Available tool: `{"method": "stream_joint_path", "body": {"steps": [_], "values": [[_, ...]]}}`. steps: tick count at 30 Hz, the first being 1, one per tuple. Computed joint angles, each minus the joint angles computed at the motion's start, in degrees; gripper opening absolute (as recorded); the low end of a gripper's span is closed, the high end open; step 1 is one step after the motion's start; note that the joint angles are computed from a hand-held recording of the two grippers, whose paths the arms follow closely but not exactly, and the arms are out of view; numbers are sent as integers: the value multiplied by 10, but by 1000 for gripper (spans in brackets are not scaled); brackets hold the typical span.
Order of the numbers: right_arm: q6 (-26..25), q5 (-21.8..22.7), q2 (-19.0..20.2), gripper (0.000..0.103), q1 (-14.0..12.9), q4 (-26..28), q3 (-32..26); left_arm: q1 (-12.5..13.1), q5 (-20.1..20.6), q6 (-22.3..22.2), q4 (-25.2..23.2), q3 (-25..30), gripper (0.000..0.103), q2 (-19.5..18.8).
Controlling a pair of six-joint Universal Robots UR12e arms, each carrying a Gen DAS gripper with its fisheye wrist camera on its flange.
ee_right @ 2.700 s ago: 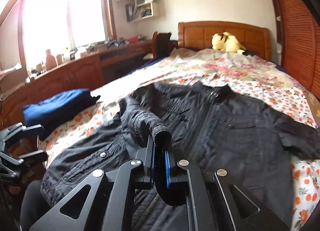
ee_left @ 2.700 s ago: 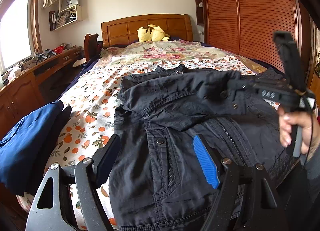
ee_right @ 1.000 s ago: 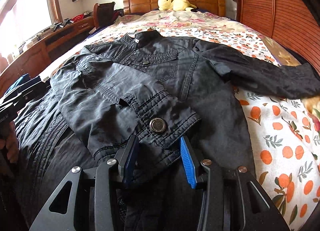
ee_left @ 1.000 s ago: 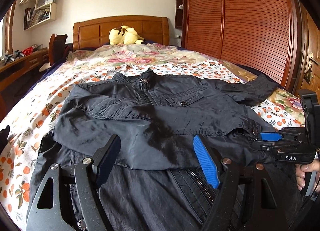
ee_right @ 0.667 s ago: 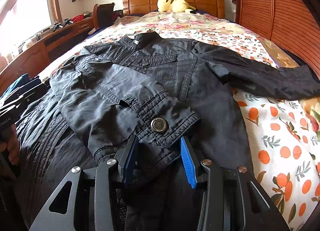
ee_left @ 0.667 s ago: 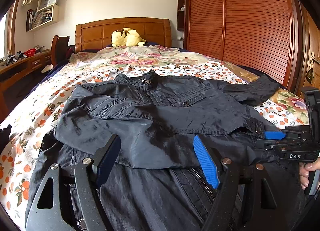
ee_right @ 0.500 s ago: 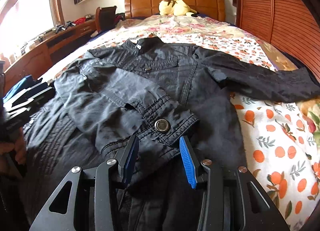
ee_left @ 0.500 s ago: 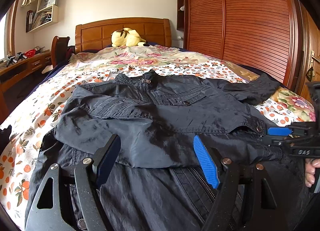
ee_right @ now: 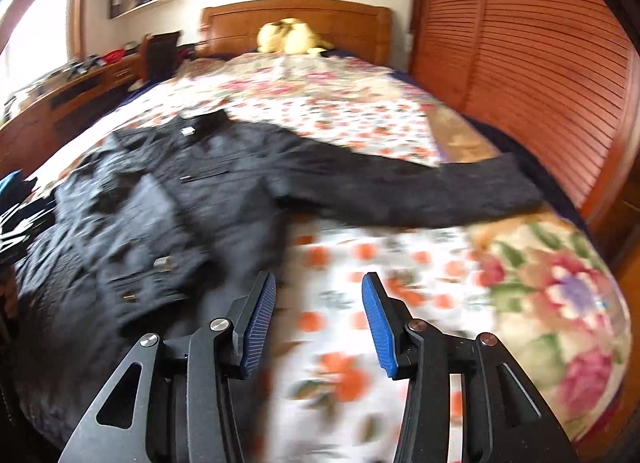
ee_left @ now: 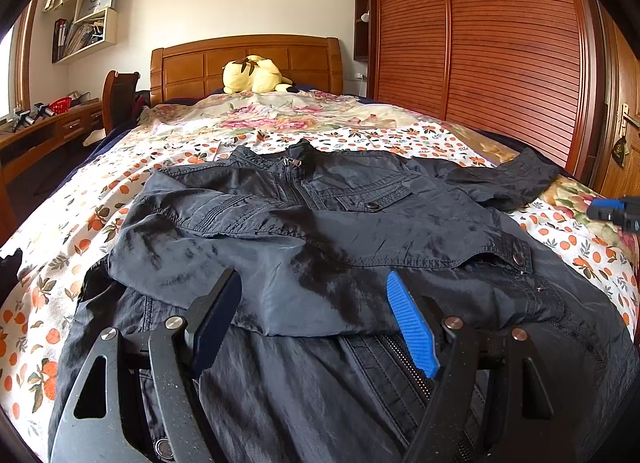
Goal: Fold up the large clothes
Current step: 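Move the right tool to the cuff of the other sleeve, then close the right tool on the other sleeve cuff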
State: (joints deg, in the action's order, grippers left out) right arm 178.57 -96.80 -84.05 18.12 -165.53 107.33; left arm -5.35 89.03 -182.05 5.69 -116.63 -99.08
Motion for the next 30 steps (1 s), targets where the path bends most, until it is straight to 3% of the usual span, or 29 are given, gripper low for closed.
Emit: {"method": "stream_joint_path", "body": {"steps": [5,17,30], "values": [[16,-34,1,63,-28,13,-10,0,0,0,0,0,76,0],[76,-113,73,66,-63,87,-103,2,0,-2,-7,1,76,0],[180,-79,161,66,-91,178,-211,1,-2,-1,-12,3,76,-3]]}}
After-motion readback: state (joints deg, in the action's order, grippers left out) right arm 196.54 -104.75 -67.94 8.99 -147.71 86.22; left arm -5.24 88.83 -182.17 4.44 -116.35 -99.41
